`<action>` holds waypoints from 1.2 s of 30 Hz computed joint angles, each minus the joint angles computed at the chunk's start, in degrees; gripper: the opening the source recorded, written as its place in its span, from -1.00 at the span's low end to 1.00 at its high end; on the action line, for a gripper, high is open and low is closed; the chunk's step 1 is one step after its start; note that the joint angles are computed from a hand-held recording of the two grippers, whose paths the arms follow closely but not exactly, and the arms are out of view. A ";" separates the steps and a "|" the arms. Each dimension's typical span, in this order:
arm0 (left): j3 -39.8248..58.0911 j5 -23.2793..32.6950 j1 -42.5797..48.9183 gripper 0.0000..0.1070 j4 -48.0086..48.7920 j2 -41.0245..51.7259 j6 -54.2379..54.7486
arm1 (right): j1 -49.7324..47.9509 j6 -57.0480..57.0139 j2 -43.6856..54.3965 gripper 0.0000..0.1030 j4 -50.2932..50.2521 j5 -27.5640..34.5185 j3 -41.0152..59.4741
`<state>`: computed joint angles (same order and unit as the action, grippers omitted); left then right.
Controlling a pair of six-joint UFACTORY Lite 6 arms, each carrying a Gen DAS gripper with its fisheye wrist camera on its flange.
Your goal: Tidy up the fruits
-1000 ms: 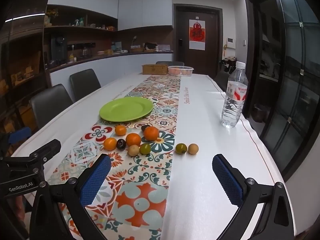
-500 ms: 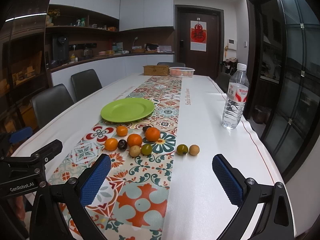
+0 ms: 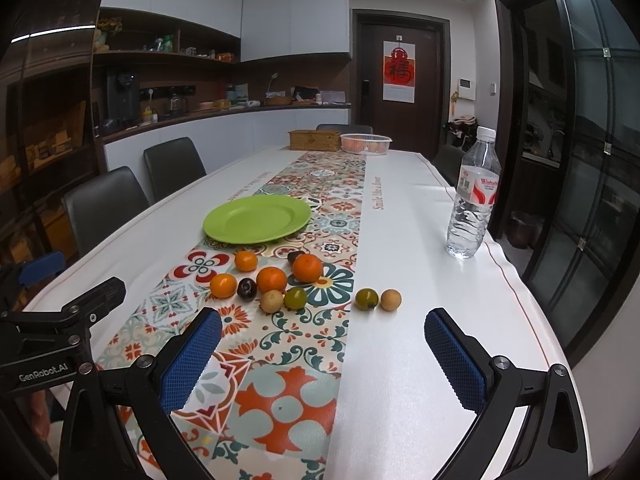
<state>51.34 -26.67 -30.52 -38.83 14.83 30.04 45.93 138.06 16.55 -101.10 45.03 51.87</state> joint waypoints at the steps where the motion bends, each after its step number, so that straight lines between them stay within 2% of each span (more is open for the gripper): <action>1: 0.30 -0.23 -0.07 0.93 0.18 0.52 -0.27 | 0.00 0.00 0.00 0.99 0.00 0.00 0.00; 36: -0.56 -0.07 -0.42 0.93 -1.40 -1.12 1.18 | 0.14 -0.28 1.14 0.99 -0.08 -1.34 1.42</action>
<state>50.78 -26.74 -30.94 -40.23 13.70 31.22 46.07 137.78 17.69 -101.19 43.69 53.29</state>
